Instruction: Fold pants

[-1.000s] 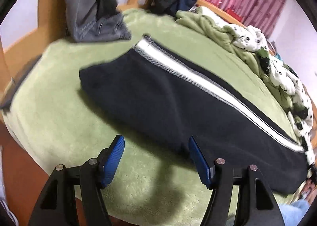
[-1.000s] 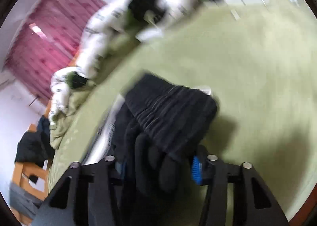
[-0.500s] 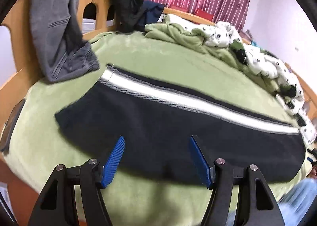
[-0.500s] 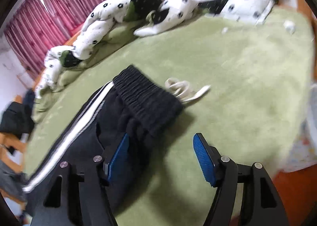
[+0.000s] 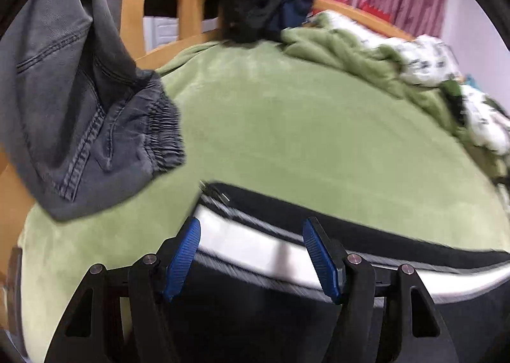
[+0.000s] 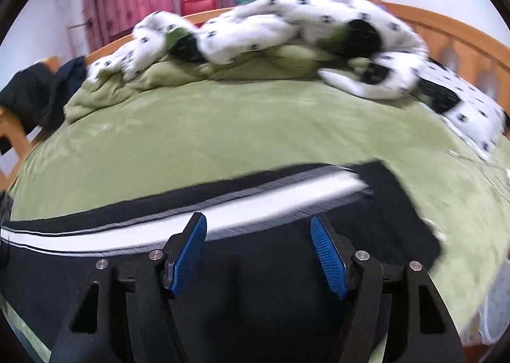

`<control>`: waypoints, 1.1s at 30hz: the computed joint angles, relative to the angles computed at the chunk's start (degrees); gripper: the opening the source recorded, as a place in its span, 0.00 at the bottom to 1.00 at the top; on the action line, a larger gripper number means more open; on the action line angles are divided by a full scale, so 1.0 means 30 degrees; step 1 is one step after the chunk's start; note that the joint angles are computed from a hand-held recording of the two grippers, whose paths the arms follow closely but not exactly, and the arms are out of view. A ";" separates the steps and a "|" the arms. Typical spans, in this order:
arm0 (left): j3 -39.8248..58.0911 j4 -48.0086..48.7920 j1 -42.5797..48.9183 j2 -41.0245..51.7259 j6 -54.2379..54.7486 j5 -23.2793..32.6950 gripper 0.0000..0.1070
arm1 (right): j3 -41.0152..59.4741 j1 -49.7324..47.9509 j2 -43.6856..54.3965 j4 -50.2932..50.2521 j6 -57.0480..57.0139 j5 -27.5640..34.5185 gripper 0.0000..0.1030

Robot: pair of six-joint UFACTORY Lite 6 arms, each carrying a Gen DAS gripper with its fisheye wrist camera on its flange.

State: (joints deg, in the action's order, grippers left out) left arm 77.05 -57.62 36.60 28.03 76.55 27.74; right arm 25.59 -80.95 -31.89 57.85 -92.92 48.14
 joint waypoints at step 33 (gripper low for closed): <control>-0.0470 -0.6779 0.1199 0.0726 0.7168 0.0061 0.22 | 0.2124 1.8071 0.6372 0.0995 -0.0202 -0.8759 0.06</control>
